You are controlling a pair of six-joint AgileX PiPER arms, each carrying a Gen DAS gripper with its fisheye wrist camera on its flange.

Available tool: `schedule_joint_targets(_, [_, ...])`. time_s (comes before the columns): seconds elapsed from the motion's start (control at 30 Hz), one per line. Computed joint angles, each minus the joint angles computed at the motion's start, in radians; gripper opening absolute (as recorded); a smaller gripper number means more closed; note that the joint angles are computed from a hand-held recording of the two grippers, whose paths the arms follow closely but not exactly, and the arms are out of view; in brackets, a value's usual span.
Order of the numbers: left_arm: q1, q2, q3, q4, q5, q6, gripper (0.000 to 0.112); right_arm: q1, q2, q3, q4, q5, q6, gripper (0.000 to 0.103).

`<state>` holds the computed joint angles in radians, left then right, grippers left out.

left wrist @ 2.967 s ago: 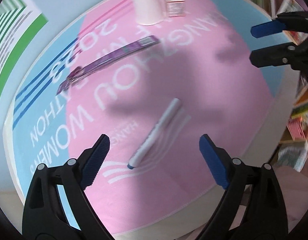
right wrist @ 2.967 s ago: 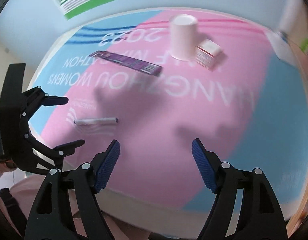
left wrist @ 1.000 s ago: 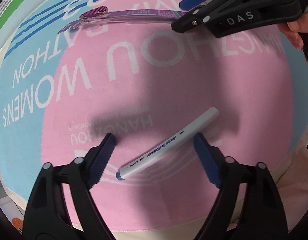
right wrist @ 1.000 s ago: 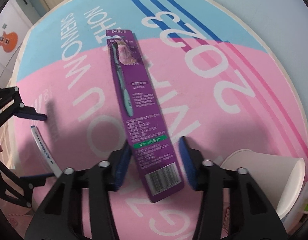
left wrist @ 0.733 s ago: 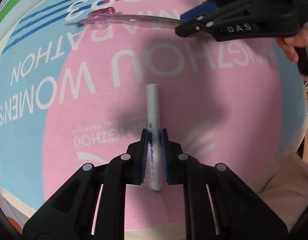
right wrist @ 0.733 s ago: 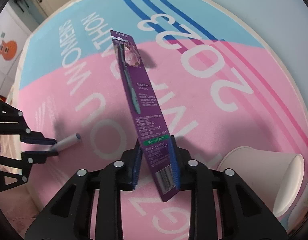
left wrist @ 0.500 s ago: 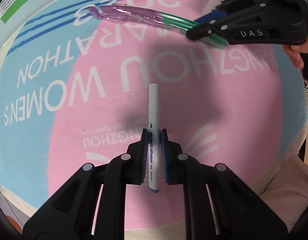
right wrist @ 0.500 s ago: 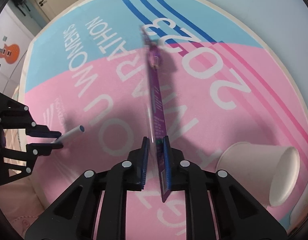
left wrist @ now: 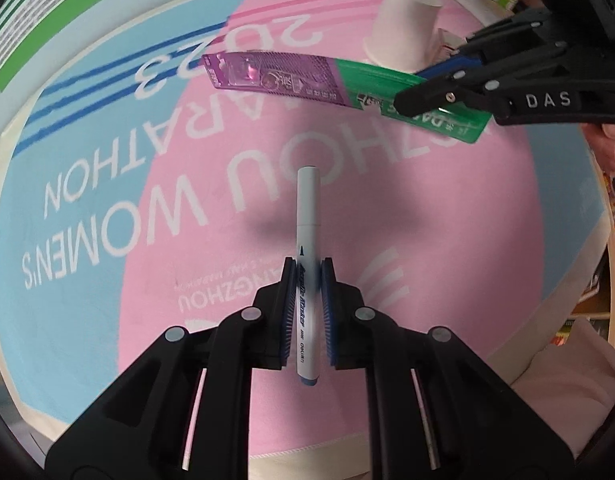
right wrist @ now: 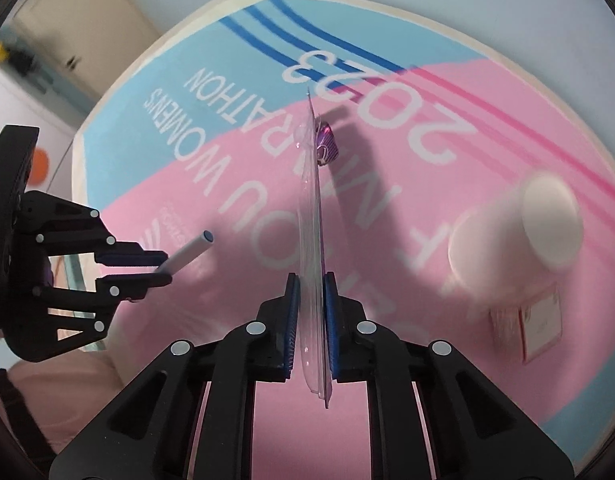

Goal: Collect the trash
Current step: 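Carry the marker and toothbrush package over to the wastebasket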

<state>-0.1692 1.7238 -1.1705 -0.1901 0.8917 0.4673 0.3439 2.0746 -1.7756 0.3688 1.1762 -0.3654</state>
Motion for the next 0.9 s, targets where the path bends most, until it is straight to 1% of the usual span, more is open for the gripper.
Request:
schedule_joint_targets(0.03, [-0.005,-0.007,0.006,-0.006,0.003,0.017,0.011,-0.001,-0.021,0.032,0.0,-0.017,0.015,0.013])
schedule_joint_targets(0.07, [-0.02,-0.022,0.044,-0.014,-0.021,0.031,0.011,-0.003,-0.051,0.079,0.005,-0.041,0.041,0.013])
schedule_joint_targets(0.13, [-0.027,-0.021,0.059,-0.031,-0.034,0.098,0.011,0.005,-0.117,0.173,-0.007,-0.096,0.102,0.013])
schedule_joint_targets(0.27, [-0.03,-0.034,0.058,-0.066,-0.01,0.239,0.011,0.025,-0.25,0.341,-0.05,-0.18,0.24,0.013])
schedule_joint_targets(0.33, [-0.036,-0.045,0.063,-0.084,0.0,0.319,0.011,0.048,-0.334,0.44,-0.091,-0.226,0.346,0.013])
schedule_joint_targets(0.4, [-0.046,-0.044,0.066,-0.1,0.007,0.383,0.011,0.064,-0.4,0.515,-0.116,-0.255,0.426,0.013])
schedule_joint_targets(0.47, [-0.069,-0.058,0.08,-0.109,0.021,0.447,0.011,0.098,-0.489,0.61,-0.169,-0.284,0.556,0.013])
schedule_joint_targets(0.53, [-0.098,-0.071,0.098,-0.111,0.019,0.49,0.011,0.126,-0.571,0.694,-0.207,-0.302,0.669,0.013])
schedule_joint_targets(0.6, [-0.13,-0.078,0.11,-0.116,0.022,0.524,0.011,0.163,-0.651,0.769,-0.258,-0.305,0.79,0.013])
schedule_joint_targets(0.63, [-0.152,-0.085,0.119,-0.116,0.023,0.536,0.011,0.19,-0.712,0.822,-0.295,-0.3,0.878,0.013])
schedule_joint_targets(0.7, [-0.196,-0.101,0.137,-0.121,0.023,0.555,0.011,0.224,-0.786,0.881,-0.339,-0.285,0.989,0.013])
schedule_joint_targets(0.73, [-0.221,-0.113,0.147,-0.125,0.025,0.564,0.011,0.255,-0.84,0.918,-0.376,-0.268,1.074,0.013])
schedule_joint_targets(0.8, [-0.273,-0.135,0.167,-0.13,0.023,0.576,0.011,0.328,-0.935,0.974,-0.448,-0.227,1.245,0.013])
schedule_joint_targets(0.9, [-0.369,-0.184,0.208,-0.134,0.02,0.579,0.011,0.509,-1.091,1.038,-0.561,-0.098,1.545,0.013])
